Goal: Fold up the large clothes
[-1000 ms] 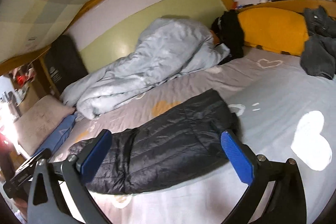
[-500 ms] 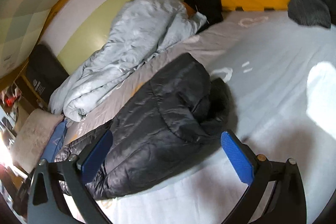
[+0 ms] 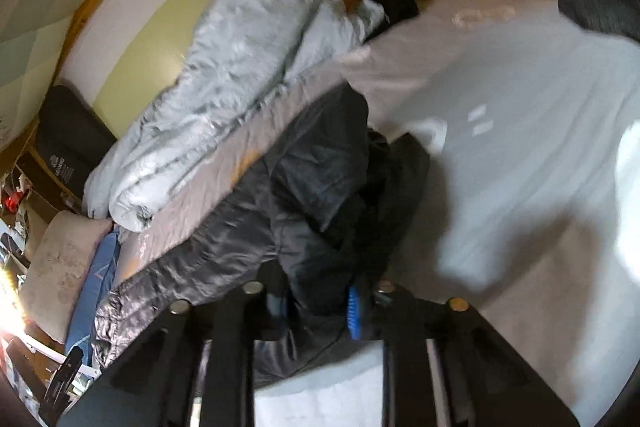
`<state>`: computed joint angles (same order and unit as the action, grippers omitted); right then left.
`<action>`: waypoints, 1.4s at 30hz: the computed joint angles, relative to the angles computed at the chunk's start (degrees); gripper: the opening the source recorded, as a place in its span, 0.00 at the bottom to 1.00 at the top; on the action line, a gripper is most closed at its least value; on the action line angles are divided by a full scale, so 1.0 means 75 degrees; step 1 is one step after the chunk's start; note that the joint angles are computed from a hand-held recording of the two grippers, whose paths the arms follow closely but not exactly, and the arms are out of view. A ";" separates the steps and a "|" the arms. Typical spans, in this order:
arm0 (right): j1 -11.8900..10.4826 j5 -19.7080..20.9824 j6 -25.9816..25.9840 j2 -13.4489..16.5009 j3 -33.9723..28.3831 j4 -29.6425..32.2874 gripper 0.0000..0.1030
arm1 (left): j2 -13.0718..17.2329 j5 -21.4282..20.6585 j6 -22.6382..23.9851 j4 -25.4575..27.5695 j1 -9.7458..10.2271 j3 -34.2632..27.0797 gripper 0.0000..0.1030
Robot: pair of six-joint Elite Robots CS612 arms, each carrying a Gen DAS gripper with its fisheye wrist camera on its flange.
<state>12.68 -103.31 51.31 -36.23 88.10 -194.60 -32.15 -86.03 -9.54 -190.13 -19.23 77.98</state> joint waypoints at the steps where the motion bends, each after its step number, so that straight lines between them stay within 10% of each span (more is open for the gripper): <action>1: 0.0033 -0.0264 -0.0115 -0.0067 0.0026 0.0095 0.17 | -0.0006 0.0108 0.0025 -0.0067 -0.0014 0.0024 1.00; 9: 0.0197 -0.2526 -0.1717 -0.0754 0.0516 0.0218 0.16 | -0.0086 -0.0291 0.0167 0.0100 -0.0056 0.0202 1.00; 15: 0.0276 -0.2810 -0.2030 -0.0764 0.0560 -0.0506 0.17 | 0.0204 -0.1785 0.0273 0.1050 -0.0019 -0.0184 1.00; 18: 0.0297 -0.2658 -0.2192 -0.0677 0.0472 -0.0711 0.17 | 0.0480 -0.2826 -0.0169 0.1187 0.0076 -0.0507 0.88; 20: 0.0329 -0.2499 -0.2370 -0.0641 0.0437 -0.1018 0.17 | 0.0554 -0.3433 -0.0065 0.1743 0.0091 -0.0695 0.23; 21: 0.0341 -0.2310 -0.2553 -0.0614 0.0434 -0.1358 0.17 | 0.0526 -0.3714 -0.0166 0.1846 0.0095 -0.0660 0.16; 29: 0.0649 -0.1102 -0.3477 -0.0468 0.0045 -0.2293 0.16 | -0.0260 -0.3694 0.0415 0.0738 -0.0218 0.0641 0.09; 34: 0.1000 -0.0810 -0.3979 -0.0189 -0.0533 -0.1490 0.16 | -0.0158 -0.2380 0.0495 0.0928 -0.0346 0.0480 0.11; 42: 0.0938 0.0874 -0.3478 0.0240 -0.1149 -0.0205 0.16 | 0.0423 -0.2674 -0.0419 0.1716 -0.0069 -0.0428 0.22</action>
<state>19.71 -96.75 25.23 -34.43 79.48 -196.14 -28.97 -106.08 -12.68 -177.27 -19.75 74.78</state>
